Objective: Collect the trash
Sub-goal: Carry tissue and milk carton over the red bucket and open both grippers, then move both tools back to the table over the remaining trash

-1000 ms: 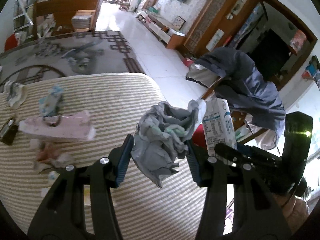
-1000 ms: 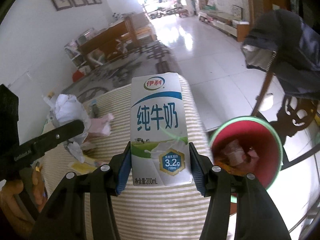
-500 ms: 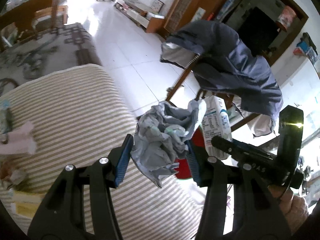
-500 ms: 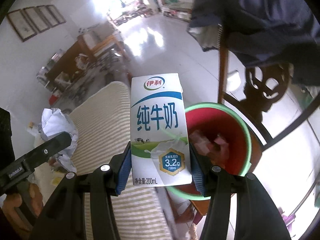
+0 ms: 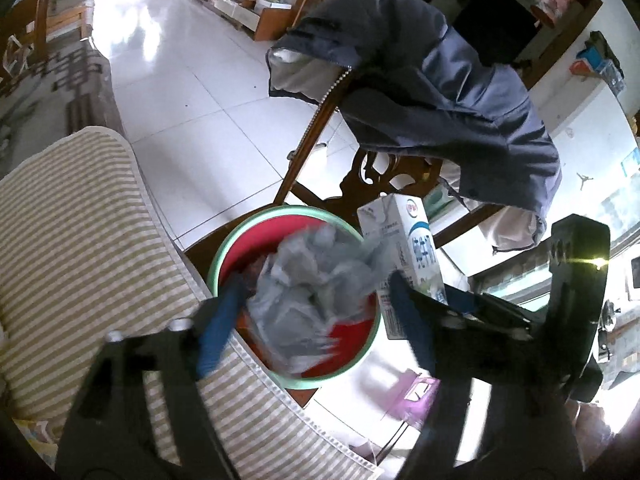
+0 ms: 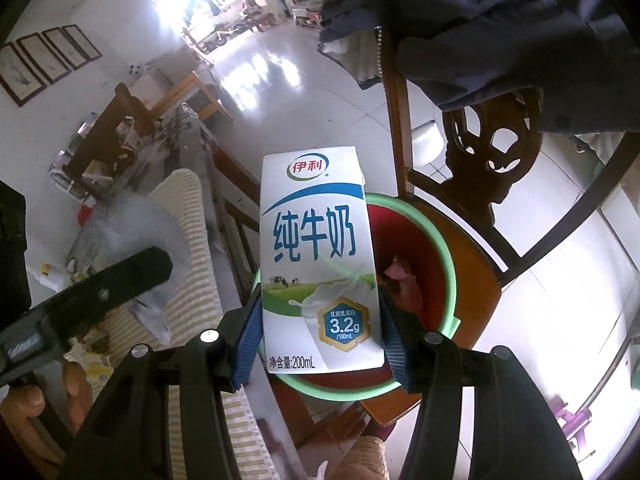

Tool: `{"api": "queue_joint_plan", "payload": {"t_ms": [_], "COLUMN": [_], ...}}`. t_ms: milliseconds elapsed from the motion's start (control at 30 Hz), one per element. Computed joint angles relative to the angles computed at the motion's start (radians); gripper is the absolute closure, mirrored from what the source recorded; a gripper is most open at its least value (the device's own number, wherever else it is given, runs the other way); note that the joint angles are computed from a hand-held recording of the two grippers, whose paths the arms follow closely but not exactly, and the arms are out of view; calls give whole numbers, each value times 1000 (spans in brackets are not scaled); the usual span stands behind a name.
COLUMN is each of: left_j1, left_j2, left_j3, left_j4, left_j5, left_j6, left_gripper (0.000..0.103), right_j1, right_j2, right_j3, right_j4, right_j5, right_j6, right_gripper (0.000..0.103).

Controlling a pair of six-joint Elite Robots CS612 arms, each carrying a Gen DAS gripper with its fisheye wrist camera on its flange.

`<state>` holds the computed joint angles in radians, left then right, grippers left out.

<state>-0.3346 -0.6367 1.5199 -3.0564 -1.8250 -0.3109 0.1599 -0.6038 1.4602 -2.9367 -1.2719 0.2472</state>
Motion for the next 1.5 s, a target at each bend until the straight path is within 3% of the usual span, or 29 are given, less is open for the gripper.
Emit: {"api": "queue_joint_plan", "payload": {"t_ms": [467,767,1167,1500], "left_j1": [20,53,168,287], "left_j2": [-43,-85,-152,-206], "left_j3": [81,176,351,497], "left_j4": [-72,-143,-253,-272], "left_j5": [36,47,129,253], "left_j6": [-17,-53,-151,-237], "left_gripper": [29,29,28,28], "right_j1": [18,73,200,335], "right_j2": [1,3,35,130], "right_j3": [-9,-37,-127,-338], "right_j4": [-19,13,119,284], "right_j5": [-23,-31,-2,56], "right_j6": [9,-51,-172,-323], "right_gripper": [44,43,39,26]}}
